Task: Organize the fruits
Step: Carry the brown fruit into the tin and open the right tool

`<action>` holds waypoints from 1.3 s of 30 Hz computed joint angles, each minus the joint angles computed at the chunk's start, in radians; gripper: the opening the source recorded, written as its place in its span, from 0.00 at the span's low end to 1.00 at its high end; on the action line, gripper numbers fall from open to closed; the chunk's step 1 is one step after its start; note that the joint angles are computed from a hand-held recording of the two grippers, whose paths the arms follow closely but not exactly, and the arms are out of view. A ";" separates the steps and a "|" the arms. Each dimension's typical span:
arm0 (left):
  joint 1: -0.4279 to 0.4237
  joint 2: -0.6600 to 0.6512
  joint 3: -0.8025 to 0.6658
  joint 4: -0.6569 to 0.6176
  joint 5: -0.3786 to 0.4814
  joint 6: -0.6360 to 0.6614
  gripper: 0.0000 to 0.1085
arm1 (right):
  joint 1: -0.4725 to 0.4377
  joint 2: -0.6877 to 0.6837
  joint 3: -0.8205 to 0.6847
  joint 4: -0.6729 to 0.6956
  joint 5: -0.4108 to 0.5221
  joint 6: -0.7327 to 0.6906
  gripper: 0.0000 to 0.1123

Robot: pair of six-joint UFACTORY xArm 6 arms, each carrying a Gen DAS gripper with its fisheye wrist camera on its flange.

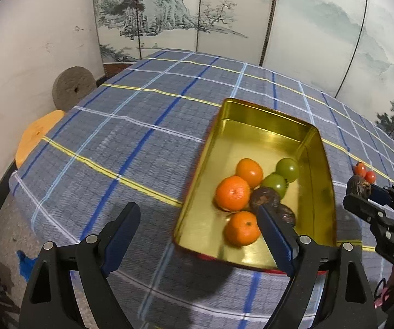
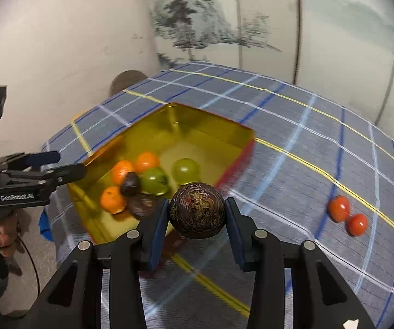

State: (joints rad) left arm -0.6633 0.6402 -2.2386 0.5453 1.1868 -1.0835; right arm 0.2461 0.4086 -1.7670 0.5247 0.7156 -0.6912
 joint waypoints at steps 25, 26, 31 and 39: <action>0.027 -0.159 0.266 0.017 -0.067 -0.101 0.80 | 0.096 0.022 0.020 -0.078 0.049 -0.015 0.34; 0.027 -0.161 0.270 0.017 -0.070 -0.102 0.80 | 0.097 0.022 0.022 -0.085 0.049 -0.011 0.34; 0.025 -0.163 0.276 0.015 -0.073 -0.102 0.80 | 0.098 0.021 0.031 -0.103 0.047 0.007 0.35; 0.017 -0.146 0.255 0.010 -0.068 -0.096 0.80 | 0.096 0.023 0.032 -0.101 0.046 0.009 0.36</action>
